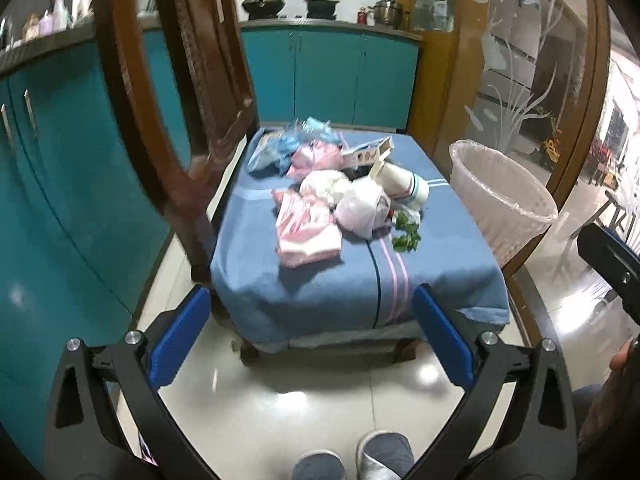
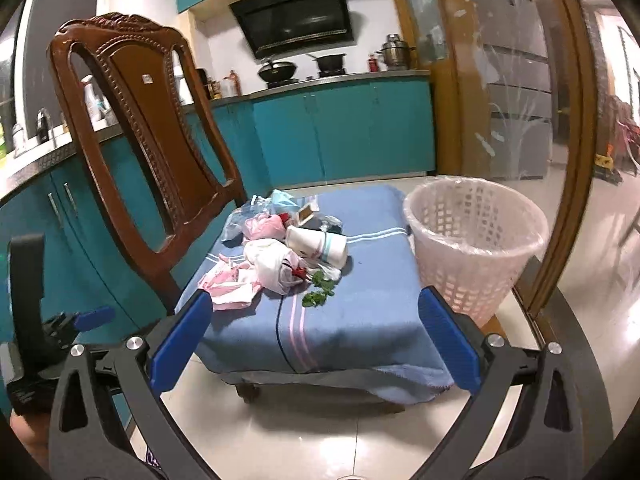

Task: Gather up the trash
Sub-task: 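Move both tools toward the cluttered blue tablecloth, then grasp the crumpled pink paper wrapper with the left tool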

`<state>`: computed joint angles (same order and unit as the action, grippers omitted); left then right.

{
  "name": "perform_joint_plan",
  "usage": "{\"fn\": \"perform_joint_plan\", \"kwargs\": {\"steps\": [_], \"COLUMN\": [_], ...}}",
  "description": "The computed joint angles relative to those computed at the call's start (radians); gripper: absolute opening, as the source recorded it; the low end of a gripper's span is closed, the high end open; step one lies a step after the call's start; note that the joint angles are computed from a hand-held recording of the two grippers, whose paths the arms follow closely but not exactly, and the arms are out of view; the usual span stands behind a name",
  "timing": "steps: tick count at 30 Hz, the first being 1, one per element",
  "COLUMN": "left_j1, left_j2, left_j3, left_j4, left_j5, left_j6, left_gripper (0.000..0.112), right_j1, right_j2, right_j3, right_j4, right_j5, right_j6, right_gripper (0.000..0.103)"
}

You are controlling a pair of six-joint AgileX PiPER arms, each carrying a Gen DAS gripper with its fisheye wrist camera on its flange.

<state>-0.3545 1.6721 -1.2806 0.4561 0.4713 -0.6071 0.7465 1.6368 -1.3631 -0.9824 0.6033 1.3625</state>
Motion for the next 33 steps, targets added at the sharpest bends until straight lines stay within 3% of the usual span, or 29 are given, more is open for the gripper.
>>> {"fn": "perform_joint_plan", "kwargs": {"steps": [3, 6, 9, 12, 17, 20, 23, 24, 26, 31, 33], "left_j1": [-0.013, 0.004, 0.027, 0.043, 0.061, 0.080, 0.127, 0.139, 0.157, 0.171, 0.174], "left_j2": [0.069, 0.142, 0.228, 0.345, 0.567, 0.685, 0.759, 0.740, 0.731, 0.513, 0.429], "left_j3": [-0.061, -0.128, -0.221, -0.362, -0.649, -0.813, -0.906, -0.879, -0.883, -0.607, -0.499], "left_j4": [0.066, 0.017, -0.028, -0.068, -0.159, -0.236, -0.400, -0.424, -0.470, -0.515, -0.596], "left_j5": [0.014, 0.031, 0.042, 0.083, 0.185, 0.270, 0.318, 0.291, 0.316, 0.114, 0.030], "left_j6": [-0.017, 0.050, 0.111, 0.173, 0.307, 0.381, 0.476, 0.475, 0.497, 0.550, 0.633], "left_gripper": [0.100, 0.100, 0.100, 0.100, 0.100, 0.098, 0.059, 0.043, 0.023, 0.019, 0.019], "right_j1": [-0.020, -0.093, -0.127, -0.167, -0.196, -0.211, -0.220, -0.221, -0.224, -0.230, -0.233], "right_j2": [0.038, 0.078, 0.140, 0.227, 0.383, 0.496, 0.570, 0.584, 0.613, 0.663, 0.671], "right_j3": [0.010, -0.016, -0.070, -0.154, -0.323, -0.462, -0.555, -0.572, -0.608, -0.676, -0.691], "right_j4": [-0.075, 0.089, 0.114, 0.231, 0.412, 0.505, 0.554, 0.561, 0.592, 0.631, 0.653], "right_j5": [-0.015, -0.077, -0.089, -0.111, -0.092, -0.039, -0.008, -0.005, 0.003, 0.013, 0.012], "right_j6": [0.009, -0.135, -0.191, -0.319, -0.527, -0.641, -0.706, -0.718, -0.763, -0.808, -0.825], "right_gripper": [0.100, 0.100, 0.100, 0.100, 0.100, 0.097, 0.093, 0.091, 0.084, 0.075, 0.074]}}
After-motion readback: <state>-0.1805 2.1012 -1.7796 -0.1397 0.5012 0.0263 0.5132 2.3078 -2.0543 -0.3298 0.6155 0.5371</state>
